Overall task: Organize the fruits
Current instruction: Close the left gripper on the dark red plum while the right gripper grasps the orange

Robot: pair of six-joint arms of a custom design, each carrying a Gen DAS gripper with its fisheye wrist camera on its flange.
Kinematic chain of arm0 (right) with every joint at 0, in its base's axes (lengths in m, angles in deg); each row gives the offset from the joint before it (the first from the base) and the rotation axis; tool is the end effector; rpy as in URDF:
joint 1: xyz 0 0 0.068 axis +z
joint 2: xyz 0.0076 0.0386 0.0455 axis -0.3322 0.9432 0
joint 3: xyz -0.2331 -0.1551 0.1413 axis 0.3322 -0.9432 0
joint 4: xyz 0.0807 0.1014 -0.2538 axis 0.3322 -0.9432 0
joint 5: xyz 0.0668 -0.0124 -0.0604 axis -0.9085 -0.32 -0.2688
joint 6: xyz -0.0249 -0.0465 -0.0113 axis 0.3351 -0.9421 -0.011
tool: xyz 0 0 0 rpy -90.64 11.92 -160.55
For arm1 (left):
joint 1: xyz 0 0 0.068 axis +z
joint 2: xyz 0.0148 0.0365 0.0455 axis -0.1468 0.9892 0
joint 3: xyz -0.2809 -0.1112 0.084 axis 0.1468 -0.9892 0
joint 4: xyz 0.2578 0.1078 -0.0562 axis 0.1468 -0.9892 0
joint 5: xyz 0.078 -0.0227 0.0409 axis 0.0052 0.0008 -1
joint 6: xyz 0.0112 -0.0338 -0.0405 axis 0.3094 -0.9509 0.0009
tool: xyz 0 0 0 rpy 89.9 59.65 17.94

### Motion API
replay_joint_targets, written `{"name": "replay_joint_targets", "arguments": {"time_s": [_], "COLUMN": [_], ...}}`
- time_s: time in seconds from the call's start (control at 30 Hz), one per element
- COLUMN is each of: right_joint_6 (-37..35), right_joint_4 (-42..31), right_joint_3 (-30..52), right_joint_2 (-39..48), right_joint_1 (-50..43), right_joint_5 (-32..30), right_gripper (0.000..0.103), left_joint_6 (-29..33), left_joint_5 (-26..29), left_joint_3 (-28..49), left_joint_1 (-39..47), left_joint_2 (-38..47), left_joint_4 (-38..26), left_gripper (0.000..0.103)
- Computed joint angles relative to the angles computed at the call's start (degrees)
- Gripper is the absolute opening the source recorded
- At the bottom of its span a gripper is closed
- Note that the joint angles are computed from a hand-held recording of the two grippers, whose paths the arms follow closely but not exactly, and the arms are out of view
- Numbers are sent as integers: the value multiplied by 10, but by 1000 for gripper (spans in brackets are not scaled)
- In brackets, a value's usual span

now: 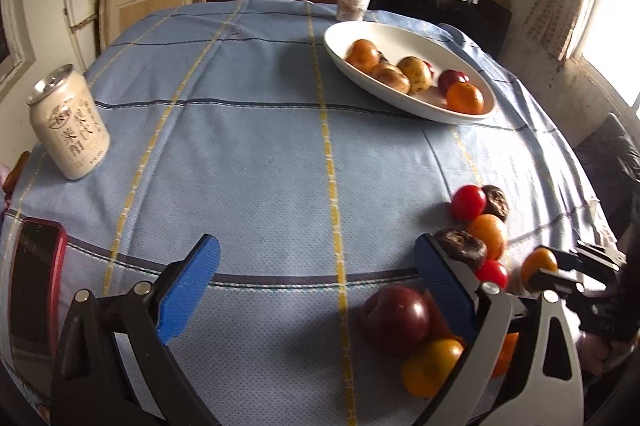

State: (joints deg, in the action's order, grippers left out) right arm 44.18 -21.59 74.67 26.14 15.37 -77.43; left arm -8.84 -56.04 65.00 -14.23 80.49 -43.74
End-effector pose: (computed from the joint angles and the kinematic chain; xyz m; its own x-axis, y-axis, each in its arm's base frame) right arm 0.1480 0.0938 0.1939 -0.7482 0.2542 -0.6129 0.0561 0.9446 0.3234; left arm 0.3518 -0.0504 0.1999 -0.6845 0.4007 -0.6091 0.5916 0.7935 -0.1428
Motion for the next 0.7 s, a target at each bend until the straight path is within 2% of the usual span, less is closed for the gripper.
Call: {"name": "replay_joint_targets", "arguments": {"time_s": [0.2,0.3,0.5,0.67,0.7], "right_joint_6": [14,14,14,13,13], "right_joint_4": [8,10,7,6,5], "right_joint_3": [-11,-10,-10,-10,-10], "right_joint_2": [-8,-6,-9,-9,-9], "right_joint_1": [-22,-19,-21,-23,-23], "right_joint_5": [-18,-17,-19,-21,-21], "right_gripper": [39,39,39,39,39], "left_joint_6": [104,132,195,188,186], "left_joint_5": [55,92,160,110,114], "left_joint_3": [2,4,40,27,33], "left_joint_1": [20,43,68,40,42], "left_joint_2": [-1,-1,27,31,37], "left_joint_4": [-59,-83,-178,-162,-167], "left_gripper": [63,55,54,56,56]}}
